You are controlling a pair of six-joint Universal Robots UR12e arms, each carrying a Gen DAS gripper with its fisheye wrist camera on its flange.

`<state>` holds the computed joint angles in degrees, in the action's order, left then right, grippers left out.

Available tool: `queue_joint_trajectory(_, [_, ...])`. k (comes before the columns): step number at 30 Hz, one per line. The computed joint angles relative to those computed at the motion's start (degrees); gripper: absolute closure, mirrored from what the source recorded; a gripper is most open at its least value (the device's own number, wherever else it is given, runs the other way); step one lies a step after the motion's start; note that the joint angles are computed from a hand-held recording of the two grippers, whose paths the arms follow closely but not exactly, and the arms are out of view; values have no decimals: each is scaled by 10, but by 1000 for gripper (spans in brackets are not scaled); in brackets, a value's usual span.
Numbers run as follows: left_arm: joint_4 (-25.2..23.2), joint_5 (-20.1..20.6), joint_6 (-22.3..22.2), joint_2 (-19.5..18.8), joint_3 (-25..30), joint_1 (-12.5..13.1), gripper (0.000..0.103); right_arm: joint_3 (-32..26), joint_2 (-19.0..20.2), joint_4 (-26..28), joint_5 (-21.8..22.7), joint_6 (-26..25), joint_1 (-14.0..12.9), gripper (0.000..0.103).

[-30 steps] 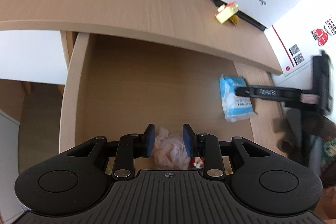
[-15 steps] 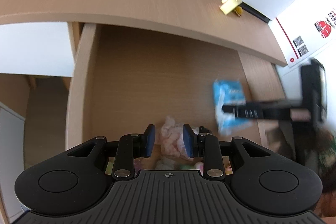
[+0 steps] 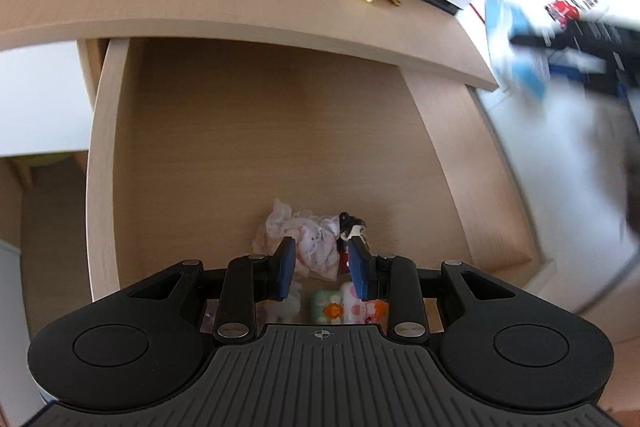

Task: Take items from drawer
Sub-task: 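Lift the blue wipes packet onto the desktop beside the yellow-red toy with the right tool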

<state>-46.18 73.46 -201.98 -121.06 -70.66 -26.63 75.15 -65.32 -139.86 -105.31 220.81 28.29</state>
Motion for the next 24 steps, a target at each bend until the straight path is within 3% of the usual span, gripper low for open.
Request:
queue_joint_trajectory(3, [-12, 20, -6, 3, 1, -3, 72, -49, 30, 20, -53, -12, -2, 53])
queue_joint_trajectory(6, [-30, 26, -10, 8, -1, -1, 72, -66, 53, -15, -43, -37, -17, 46])
queue_joint_trajectory(9, [-58, 25, 20, 5, 8, 1, 72, -98, 74, 27, -64, -20, -15, 44])
queue_joint_trajectory(13, [-126, 19, 77, -13, 45, 0, 72, -42, 48, -47, -13, -7, -9, 24])
queue_joint_trajectory(14, [-142, 10, 80, -20, 57, 1, 72, -33, 43, -47, -7, -8, -4, 24])
queue_joint_trajectory(17, [-184, -14, 109, -42, 93, -2, 72, -9, 29, -27, 20, -17, 8, 23])
queue_joint_trajectory(21, [-235, -13, 141, -71, 144, -11, 72, 14, 14, 15, 38, -1, 15, 23])
queue_joint_trajectory(24, [-286, -26, 206, -86, 174, -15, 71, 28, 5, 34, 57, 22, 13, 22])
